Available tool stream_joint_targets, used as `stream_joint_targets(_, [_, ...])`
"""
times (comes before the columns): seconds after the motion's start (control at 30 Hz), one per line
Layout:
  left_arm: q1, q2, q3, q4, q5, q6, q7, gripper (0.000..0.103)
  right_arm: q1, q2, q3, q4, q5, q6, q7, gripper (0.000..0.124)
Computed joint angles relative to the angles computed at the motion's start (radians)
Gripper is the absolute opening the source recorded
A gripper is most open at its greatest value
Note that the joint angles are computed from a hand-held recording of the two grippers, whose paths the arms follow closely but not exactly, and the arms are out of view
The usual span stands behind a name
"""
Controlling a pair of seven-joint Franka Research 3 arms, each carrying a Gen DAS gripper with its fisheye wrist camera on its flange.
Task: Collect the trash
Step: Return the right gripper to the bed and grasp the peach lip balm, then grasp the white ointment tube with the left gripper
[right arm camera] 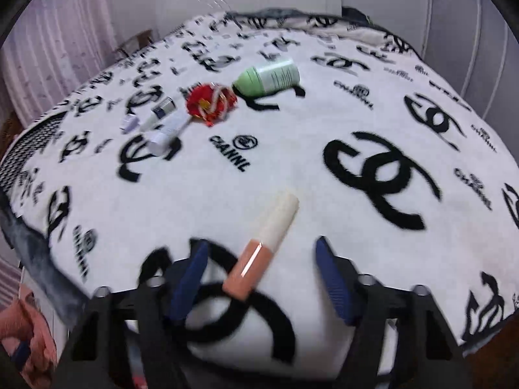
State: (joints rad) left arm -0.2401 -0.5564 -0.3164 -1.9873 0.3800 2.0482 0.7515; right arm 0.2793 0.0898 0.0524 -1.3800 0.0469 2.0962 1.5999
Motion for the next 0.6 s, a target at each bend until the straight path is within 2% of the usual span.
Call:
stream_joint_targets(0.07, [0.000, 0.002, 0.004, 0.002, -0.005, -0.003, 0.000, 0.090, 0.008, 0.031, 0.000, 0.033, -0.022, -0.046, 0.033, 0.051])
stream_joint_targets(0.13, [0.004, 0.002, 0.004, 0.004, -0.001, -0.004, -0.005, 0.090, 0.017, 0.043, 0.000, 0.041, -0.050, -0.044, 0.044, 0.047])
stream_joint_targets(0.23, [0.005, 0.000, 0.006, 0.004, 0.000, -0.002, -0.005, 0.090, 0.016, 0.037, -0.003, 0.032, -0.040, -0.033, 0.048, 0.030])
stream_joint_targets(0.33, [0.005, 0.001, 0.008, 0.006, -0.006, -0.003, -0.006, 0.090, 0.002, 0.025, -0.004, 0.028, 0.021, -0.038, 0.024, 0.019])
stream_joint_targets(0.43, [0.005, 0.001, 0.008, 0.008, -0.009, -0.003, -0.006, 0.090, -0.008, -0.007, -0.004, 0.003, 0.057, -0.023, -0.001, 0.018])
stream_joint_targets(0.6, [0.001, 0.032, 0.022, 0.043, -0.031, 0.012, 0.006, 0.090, -0.028, -0.130, -0.006, -0.112, 0.164, 0.054, -0.100, 0.018])
